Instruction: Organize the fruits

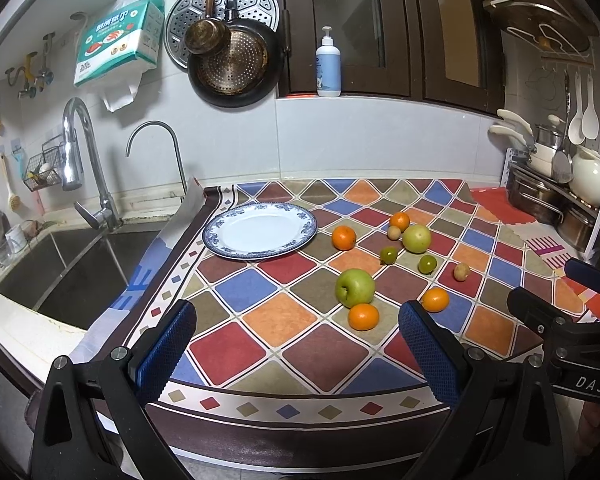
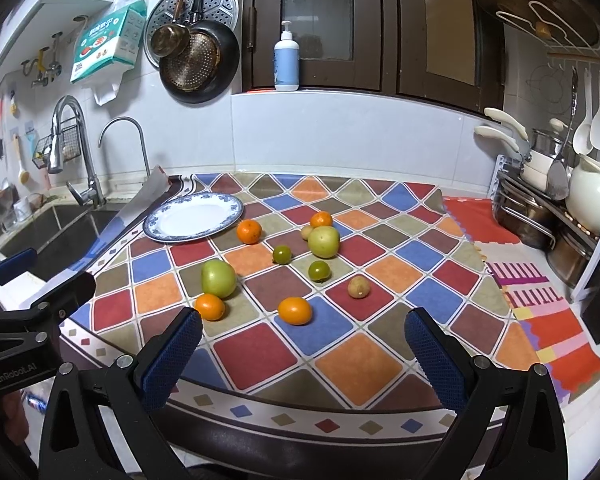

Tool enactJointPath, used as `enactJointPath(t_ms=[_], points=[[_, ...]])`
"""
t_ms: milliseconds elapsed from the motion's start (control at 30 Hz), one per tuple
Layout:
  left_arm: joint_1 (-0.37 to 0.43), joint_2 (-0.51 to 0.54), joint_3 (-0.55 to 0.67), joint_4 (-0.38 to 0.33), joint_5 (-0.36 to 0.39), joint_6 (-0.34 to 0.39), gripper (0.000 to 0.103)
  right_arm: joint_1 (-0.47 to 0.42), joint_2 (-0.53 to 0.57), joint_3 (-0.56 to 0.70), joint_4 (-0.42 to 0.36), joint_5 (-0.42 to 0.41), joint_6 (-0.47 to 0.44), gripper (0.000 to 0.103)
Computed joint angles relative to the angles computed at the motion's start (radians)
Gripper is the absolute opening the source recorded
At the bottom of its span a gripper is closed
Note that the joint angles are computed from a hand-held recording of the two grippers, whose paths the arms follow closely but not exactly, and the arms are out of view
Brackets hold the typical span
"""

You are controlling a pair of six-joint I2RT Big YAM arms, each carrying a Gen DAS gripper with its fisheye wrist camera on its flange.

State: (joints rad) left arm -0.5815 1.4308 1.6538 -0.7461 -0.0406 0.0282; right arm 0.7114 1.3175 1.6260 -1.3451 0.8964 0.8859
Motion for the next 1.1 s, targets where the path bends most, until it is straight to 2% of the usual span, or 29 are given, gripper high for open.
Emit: enactJointPath(t_ms=[600, 800, 933, 1100], points=[[0.000, 0.017, 0.025, -0.021, 0.004, 0.005, 0.103, -0.001, 0.025, 0.022, -0.006, -0.010, 0.006, 0.102], [-0.002, 0.046, 0.048, -0.030, 0.027, 0.028, 0.103, -0.019, 0.014, -0.008, 0.029, -0.037, -0.016, 0.102], [-0.005, 0.064, 0.052, -0.021, 0.050, 0.060, 0.102, -0.045, 0.004, -0.038, 0.071, -0.084, -0.054, 0.102], [-0.013, 0.096, 0.068, -0.016, 0.058, 0.097, 0.093, -0.076, 0.003, -0.062, 0.112, -0.127, -0.100, 0.101]])
